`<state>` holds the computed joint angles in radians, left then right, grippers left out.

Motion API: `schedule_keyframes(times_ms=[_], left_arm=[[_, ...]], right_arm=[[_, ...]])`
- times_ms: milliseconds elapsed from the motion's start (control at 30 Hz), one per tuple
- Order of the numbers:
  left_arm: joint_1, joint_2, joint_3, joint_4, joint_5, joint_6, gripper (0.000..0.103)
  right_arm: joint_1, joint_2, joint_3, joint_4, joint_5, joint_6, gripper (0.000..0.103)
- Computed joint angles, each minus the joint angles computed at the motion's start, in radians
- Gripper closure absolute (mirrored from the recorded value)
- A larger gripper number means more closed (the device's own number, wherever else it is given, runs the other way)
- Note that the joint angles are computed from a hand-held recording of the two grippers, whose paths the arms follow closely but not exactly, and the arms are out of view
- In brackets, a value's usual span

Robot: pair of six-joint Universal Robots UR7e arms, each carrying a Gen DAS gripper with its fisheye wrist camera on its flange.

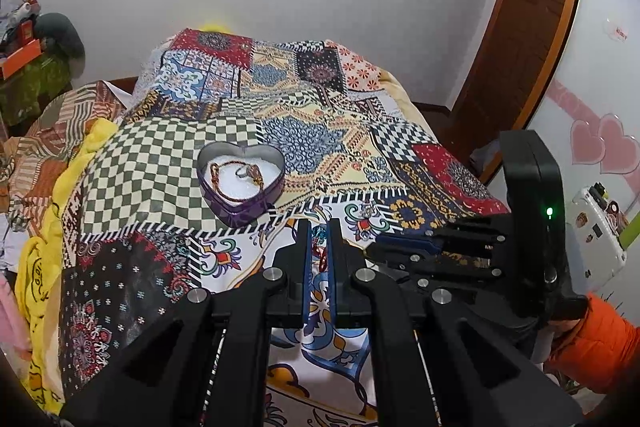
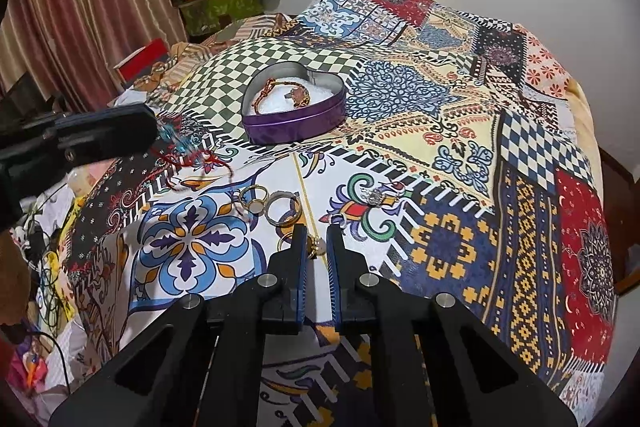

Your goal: Organize jewelry

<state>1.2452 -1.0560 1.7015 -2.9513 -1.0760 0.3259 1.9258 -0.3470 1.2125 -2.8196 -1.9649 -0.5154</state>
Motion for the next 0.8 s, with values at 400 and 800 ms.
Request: schedule_keyframes(times_ms=[400, 800], left_arm=[[-0.017, -0.024, 0.017, -0.050, 0.024, 0.019, 0.098], [0.007, -0.025, 0.018, -0.031, 0.018, -0.008, 0.098]], right_arm=[[0.008, -0.032, 0.010, 0.040, 0.021, 0.039, 0.096], [0.006, 0.019, -0.046, 0.103, -0.007, 0.031, 0.059]])
